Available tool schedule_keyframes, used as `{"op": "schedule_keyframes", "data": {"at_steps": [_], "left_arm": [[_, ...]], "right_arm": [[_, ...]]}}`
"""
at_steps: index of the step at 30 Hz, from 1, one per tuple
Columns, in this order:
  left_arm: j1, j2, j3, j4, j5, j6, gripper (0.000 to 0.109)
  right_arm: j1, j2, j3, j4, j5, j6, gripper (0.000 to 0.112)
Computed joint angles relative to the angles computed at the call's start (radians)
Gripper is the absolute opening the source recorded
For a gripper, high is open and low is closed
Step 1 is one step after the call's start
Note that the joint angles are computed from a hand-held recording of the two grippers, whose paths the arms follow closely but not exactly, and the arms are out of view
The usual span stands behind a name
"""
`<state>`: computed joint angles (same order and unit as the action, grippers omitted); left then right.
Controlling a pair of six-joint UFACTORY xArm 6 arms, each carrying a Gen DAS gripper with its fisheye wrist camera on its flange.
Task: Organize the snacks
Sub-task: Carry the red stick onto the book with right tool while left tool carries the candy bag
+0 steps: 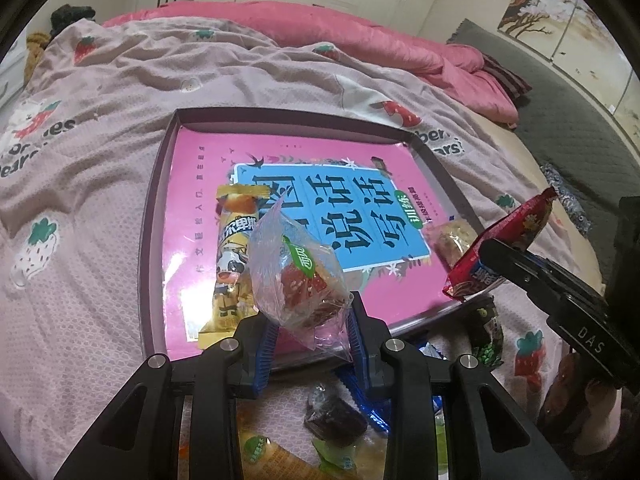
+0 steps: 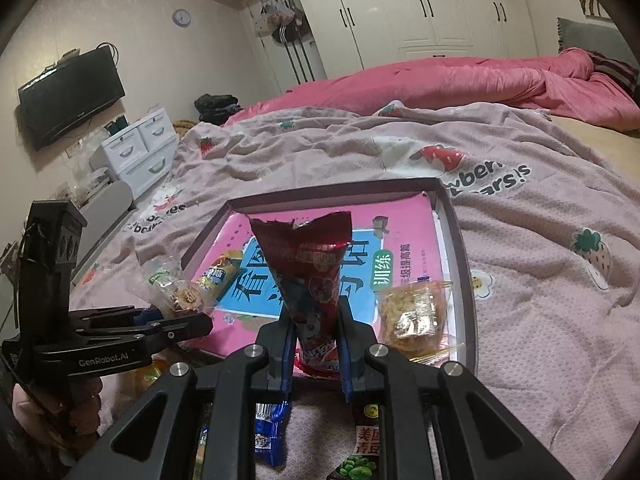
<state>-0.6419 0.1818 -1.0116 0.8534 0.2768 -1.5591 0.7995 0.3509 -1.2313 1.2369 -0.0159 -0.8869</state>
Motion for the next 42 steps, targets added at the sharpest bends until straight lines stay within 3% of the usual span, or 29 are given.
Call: {"op": "schedule_keyframes", "data": {"at_steps": [10,24,42], "left_arm": [[0.003,0.024,-0.015,-0.021,-0.015,0.024,0.034],[0.001,0.055,-0.038,-0.053,-0.031,0.061,0.034],[0.008,0.075,-0.044,-0.087,-0.056,0.086,0.034]], "right_arm": [[-0.016,0.047,-0.012,-0.202,0.030,0.182,0.018],[-0.022,0.081,-0.047,-0.227,0.060,0.195,0.019],[-0.047,0.127,-0.073,-0.362,0.095,0.343,0.019]]}}
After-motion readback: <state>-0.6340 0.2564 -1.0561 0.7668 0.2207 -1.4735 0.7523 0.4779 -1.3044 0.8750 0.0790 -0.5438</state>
